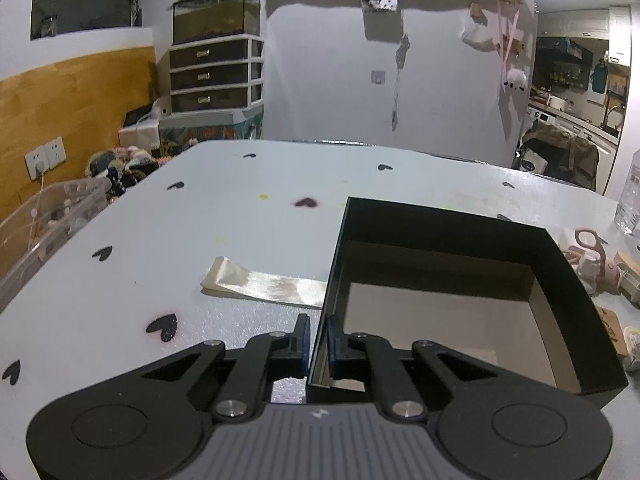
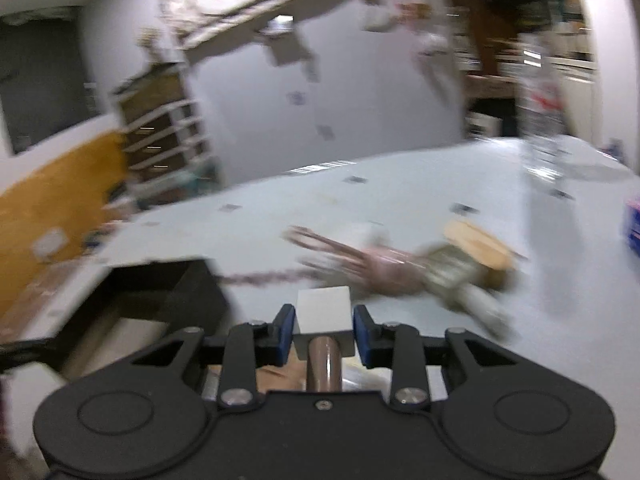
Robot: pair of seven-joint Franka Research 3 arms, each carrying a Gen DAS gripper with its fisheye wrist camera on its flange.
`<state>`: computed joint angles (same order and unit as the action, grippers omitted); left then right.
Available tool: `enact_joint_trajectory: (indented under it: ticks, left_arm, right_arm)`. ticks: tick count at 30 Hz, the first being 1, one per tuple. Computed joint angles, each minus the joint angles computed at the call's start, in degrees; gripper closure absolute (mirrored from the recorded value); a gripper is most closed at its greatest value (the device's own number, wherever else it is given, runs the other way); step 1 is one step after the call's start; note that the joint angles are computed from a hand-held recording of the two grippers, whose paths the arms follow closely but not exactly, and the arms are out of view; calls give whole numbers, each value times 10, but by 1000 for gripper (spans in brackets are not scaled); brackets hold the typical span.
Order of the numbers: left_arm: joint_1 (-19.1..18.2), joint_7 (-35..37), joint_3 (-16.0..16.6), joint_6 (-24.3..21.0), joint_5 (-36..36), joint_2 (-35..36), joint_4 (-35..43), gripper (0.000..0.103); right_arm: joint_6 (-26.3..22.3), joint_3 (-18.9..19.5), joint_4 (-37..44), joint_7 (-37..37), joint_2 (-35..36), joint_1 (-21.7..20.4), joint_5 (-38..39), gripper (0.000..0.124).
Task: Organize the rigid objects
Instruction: 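Clamp the box wall with left tool while right tool grasps the white-headed mallet, then carry the mallet into the box and open the right tool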
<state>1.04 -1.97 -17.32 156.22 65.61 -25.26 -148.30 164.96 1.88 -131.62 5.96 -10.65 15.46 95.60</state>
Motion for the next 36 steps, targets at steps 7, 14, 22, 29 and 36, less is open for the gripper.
enact_joint_trajectory:
  ticks: [7,14,22,29,36]
  left_arm:
    - [-11,36,7,-11,-34,3,5,94]
    - [-8,60,12,-2,-74,4,7,94]
    - [3,66,14,21,-99,2,4,95]
    - [4,88,5,6,-116,5,11,95]
    - [2,95,4,-2,-126,7,15,95]
  right_arm:
    - [-140,6,89,94,53,19,-151,92]
    - [-213,41,216,220,153,37,-347,92]
    - [-241,66,325,384,254,56,-514,92]
    - [-219,71,370,490,298,76,-625,91]
    - [-220,77,381,552,315,74,-658,74]
